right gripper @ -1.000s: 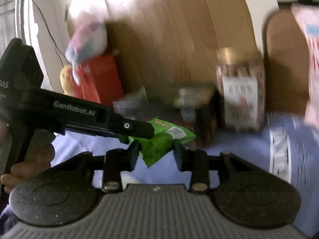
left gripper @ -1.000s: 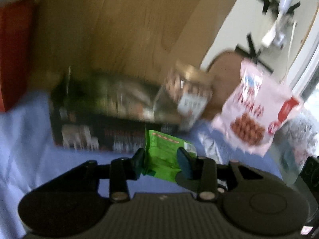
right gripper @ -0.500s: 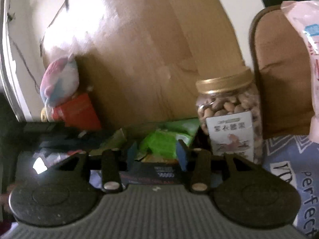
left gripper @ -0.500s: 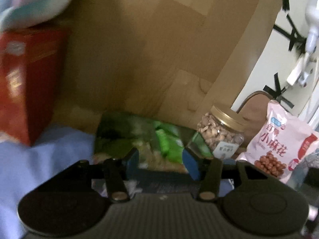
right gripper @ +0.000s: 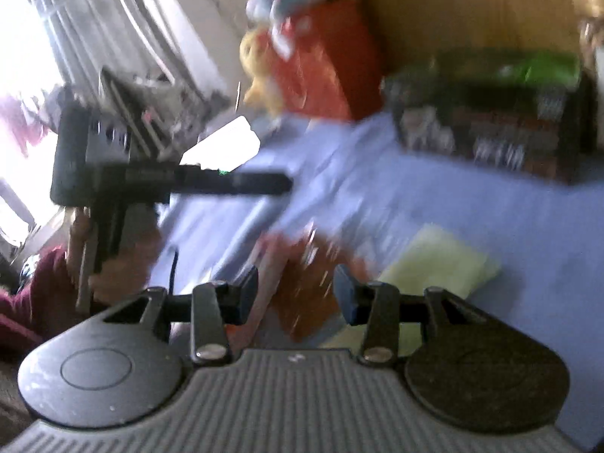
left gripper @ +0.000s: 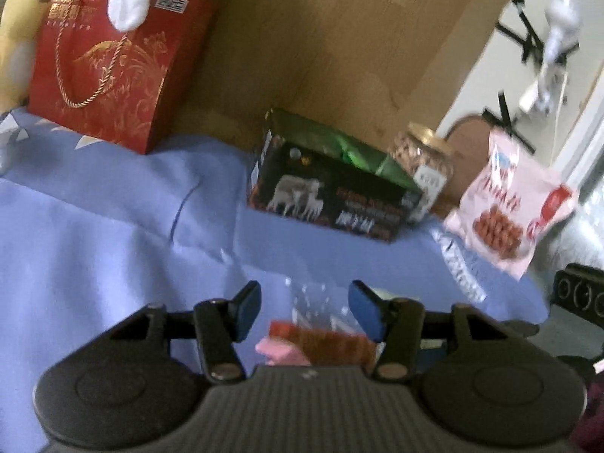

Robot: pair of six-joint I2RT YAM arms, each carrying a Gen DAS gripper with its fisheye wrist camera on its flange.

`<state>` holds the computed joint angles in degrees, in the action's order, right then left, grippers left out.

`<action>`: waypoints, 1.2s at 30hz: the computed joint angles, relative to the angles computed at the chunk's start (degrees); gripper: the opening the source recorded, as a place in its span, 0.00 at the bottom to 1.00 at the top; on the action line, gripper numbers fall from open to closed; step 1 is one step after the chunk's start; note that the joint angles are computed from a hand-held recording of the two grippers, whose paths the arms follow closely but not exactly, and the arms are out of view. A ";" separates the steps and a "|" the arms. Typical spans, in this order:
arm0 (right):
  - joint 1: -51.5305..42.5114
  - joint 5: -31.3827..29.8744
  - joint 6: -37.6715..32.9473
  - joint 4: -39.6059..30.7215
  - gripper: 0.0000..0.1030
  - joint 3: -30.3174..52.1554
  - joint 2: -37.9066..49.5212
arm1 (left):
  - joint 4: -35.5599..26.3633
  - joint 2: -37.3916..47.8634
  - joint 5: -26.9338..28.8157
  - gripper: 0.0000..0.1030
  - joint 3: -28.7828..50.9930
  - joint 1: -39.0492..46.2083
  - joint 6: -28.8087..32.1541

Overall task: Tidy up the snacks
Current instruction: 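Move the left gripper toward the red spicy snack packet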

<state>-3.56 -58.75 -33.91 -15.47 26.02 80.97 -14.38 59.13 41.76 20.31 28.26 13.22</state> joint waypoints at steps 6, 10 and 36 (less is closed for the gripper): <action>3.47 2.66 6.25 3.58 0.46 -2.85 -2.00 | 1.70 -5.74 -18.15 0.45 -4.34 -8.40 -1.48; 7.07 10.08 12.60 11.50 0.44 -7.02 -8.32 | -6.14 -10.71 -18.77 0.43 -4.03 -3.17 3.20; 8.92 10.88 18.77 25.81 0.46 -10.89 -4.21 | -18.96 19.54 6.70 0.46 11.75 6.57 9.17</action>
<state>5.36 -47.87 -15.15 10.35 15.13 76.76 -33.34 78.67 48.46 32.06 34.83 22.38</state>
